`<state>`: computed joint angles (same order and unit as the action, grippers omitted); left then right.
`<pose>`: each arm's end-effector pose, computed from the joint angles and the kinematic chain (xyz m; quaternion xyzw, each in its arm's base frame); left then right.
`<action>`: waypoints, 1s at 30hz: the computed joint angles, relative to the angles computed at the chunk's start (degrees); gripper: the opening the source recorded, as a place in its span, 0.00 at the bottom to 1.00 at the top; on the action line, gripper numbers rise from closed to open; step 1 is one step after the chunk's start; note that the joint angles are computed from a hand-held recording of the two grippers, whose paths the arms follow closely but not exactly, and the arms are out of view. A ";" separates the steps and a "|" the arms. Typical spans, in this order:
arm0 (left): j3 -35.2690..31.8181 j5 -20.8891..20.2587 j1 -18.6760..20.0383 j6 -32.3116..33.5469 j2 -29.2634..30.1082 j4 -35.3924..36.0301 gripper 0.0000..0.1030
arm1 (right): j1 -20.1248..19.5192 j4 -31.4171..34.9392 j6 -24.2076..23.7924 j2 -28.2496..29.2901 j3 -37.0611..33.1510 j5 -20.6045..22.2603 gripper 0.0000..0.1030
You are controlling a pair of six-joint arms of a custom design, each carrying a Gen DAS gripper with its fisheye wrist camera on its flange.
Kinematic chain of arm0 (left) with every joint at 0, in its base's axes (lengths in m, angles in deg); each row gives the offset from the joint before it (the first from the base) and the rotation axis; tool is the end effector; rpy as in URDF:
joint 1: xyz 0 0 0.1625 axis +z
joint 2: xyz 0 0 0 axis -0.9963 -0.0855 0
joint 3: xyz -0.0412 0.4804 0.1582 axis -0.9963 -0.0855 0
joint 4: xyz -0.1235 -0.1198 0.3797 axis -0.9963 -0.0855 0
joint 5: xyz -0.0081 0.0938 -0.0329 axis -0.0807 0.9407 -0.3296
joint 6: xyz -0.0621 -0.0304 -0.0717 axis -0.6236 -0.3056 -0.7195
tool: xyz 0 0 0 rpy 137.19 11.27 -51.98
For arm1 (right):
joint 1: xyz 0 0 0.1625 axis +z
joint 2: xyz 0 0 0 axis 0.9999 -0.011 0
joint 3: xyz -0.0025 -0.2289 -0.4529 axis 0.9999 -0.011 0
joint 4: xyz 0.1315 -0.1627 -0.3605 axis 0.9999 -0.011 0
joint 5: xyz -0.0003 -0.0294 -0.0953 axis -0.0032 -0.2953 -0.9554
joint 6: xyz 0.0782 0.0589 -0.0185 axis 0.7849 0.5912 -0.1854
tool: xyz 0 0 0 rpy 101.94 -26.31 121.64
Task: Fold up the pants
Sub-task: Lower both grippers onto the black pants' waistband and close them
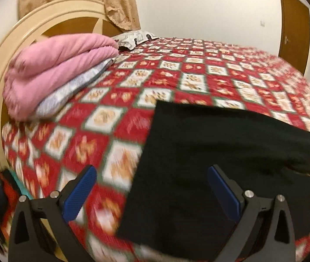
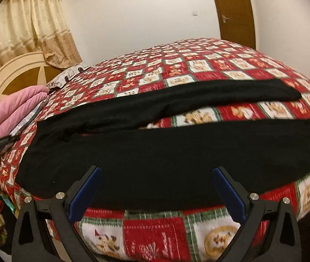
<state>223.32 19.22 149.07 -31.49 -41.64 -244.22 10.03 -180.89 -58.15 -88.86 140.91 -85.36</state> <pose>-0.0049 -0.5096 0.2500 0.1027 0.8208 -0.3674 0.4251 0.1409 -0.3784 0.0702 0.0641 -0.8525 0.4286 0.2922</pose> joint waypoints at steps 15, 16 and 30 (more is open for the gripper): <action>-23.27 -14.42 13.63 0.47 4.34 27.76 1.00 | 1.63 24.62 -4.45 -6.87 -10.95 0.10 0.99; -23.51 -16.65 14.12 0.77 4.32 27.57 1.00 | 1.49 25.77 -4.74 -7.20 -11.70 0.12 0.99; -27.28 -19.01 13.63 2.37 6.04 32.78 0.82 | -3.58 63.38 -13.67 -12.86 -31.81 6.32 0.91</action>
<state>196.04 0.20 162.70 -29.12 -35.60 -211.44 6.45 -117.51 -71.83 -101.73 109.10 -79.04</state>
